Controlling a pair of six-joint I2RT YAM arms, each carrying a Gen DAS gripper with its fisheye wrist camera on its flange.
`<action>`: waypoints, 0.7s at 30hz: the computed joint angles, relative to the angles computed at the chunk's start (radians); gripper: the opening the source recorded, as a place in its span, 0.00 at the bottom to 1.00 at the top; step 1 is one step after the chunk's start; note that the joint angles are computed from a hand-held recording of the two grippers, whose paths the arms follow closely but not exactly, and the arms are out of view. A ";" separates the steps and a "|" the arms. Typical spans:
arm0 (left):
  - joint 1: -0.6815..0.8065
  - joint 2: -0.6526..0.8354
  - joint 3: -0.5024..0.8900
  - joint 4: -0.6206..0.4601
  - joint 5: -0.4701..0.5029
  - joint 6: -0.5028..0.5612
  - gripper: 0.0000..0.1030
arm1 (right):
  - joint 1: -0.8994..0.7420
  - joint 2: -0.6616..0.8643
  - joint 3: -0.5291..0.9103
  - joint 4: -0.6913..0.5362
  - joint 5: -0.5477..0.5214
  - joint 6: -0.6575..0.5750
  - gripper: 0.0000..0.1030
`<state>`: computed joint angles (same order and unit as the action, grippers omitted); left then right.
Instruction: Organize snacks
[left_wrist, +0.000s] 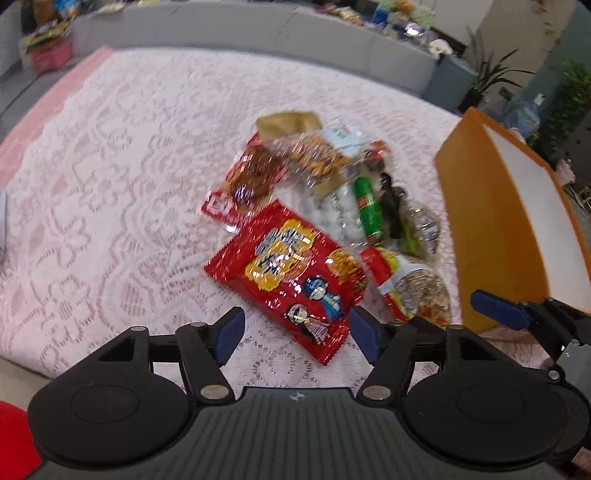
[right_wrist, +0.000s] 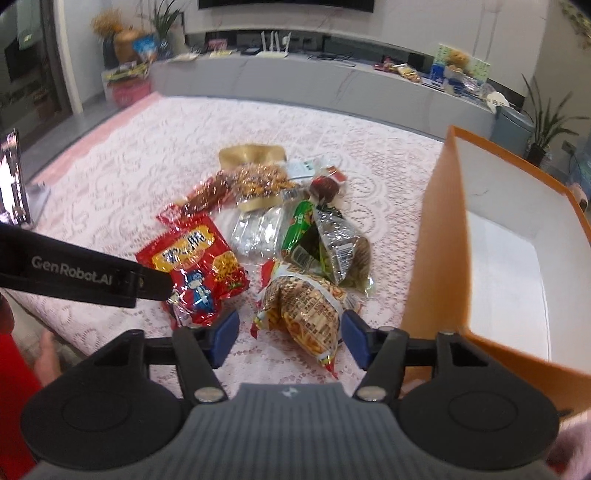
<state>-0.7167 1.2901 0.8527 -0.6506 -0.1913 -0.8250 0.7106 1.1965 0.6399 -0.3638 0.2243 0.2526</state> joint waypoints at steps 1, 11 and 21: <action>0.012 0.011 -0.003 0.007 0.018 -0.004 0.75 | -0.002 0.020 0.007 0.008 -0.001 -0.013 0.63; 0.104 0.097 -0.004 0.087 0.124 -0.029 0.77 | -0.063 0.213 0.076 0.080 -0.055 -0.090 0.70; 0.120 0.163 -0.014 0.178 0.155 -0.081 0.84 | -0.064 0.274 0.071 0.137 -0.071 -0.114 0.86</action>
